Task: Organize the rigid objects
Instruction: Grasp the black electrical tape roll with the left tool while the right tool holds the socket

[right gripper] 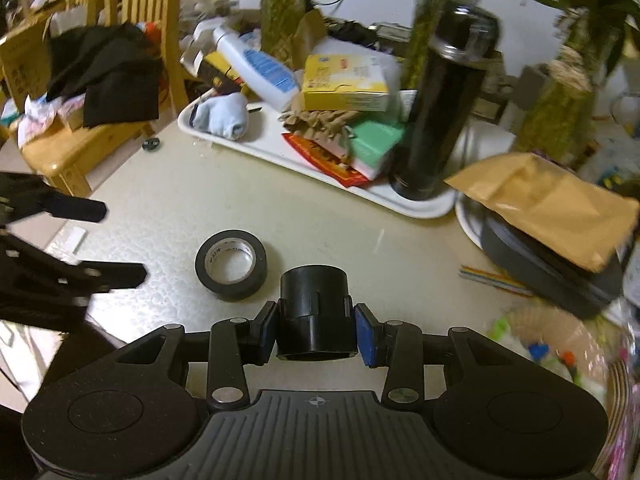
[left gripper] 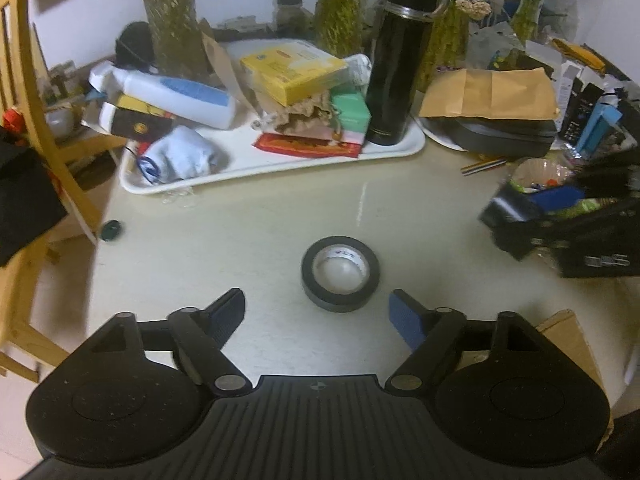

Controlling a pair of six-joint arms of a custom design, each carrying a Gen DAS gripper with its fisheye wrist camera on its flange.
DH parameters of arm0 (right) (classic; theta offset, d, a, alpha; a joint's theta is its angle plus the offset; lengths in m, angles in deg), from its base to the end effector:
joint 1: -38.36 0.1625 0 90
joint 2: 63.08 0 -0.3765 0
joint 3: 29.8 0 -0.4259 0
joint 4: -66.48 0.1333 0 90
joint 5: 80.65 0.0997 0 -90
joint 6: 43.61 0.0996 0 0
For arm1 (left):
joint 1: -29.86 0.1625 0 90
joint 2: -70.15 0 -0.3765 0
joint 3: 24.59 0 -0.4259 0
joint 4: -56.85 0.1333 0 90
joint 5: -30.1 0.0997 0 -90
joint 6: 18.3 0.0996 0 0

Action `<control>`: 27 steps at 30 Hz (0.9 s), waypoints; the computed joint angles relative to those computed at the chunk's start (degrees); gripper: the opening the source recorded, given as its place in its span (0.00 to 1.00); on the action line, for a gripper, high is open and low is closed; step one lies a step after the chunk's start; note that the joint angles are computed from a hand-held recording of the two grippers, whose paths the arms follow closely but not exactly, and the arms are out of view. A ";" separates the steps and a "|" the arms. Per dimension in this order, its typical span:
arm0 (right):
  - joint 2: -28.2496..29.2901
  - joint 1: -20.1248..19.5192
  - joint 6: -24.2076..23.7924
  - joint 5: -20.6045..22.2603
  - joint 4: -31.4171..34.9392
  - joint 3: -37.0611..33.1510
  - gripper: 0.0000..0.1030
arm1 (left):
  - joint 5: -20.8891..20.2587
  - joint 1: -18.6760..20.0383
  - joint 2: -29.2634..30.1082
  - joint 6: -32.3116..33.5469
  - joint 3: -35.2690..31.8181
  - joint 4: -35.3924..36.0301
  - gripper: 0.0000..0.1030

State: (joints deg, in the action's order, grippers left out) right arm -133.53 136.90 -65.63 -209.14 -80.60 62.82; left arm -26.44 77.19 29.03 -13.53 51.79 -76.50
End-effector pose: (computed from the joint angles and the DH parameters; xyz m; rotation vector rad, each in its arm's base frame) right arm 0.1666 -0.6290 0.3497 0.3686 -2.3230 0.6343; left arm -0.3644 -0.6730 0.0960 0.9958 2.4039 -0.4279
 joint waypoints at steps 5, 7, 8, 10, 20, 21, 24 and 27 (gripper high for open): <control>-4.65 -0.09 4.07 2.45 1.65 3.57 0.42 | 0.39 0.47 3.07 1.78 -2.77 1.97 0.78; -5.87 -0.01 4.23 2.73 1.58 4.86 0.42 | 0.35 0.63 4.37 1.74 -4.12 3.28 0.78; -6.21 0.06 4.32 2.78 1.64 5.20 0.42 | 0.36 0.69 5.01 1.80 -4.81 3.86 0.78; -6.82 -0.08 4.54 3.21 1.65 5.67 0.42 | 0.74 0.67 6.27 2.13 -6.13 4.77 0.78; -8.19 -1.52 6.34 5.43 2.54 6.16 0.42 | 3.00 1.13 14.18 -1.40 -16.47 12.07 0.78; -8.30 -1.63 6.39 5.61 2.67 6.23 0.42 | 2.83 1.25 14.90 -1.99 -17.57 13.13 0.78; -8.60 -1.87 6.36 5.76 2.61 6.48 0.42 | 3.31 1.38 16.59 -3.24 -19.68 15.06 0.78; -8.87 -2.13 6.73 5.93 2.63 6.66 0.42 | 3.18 1.67 17.34 -4.45 -20.48 15.41 0.77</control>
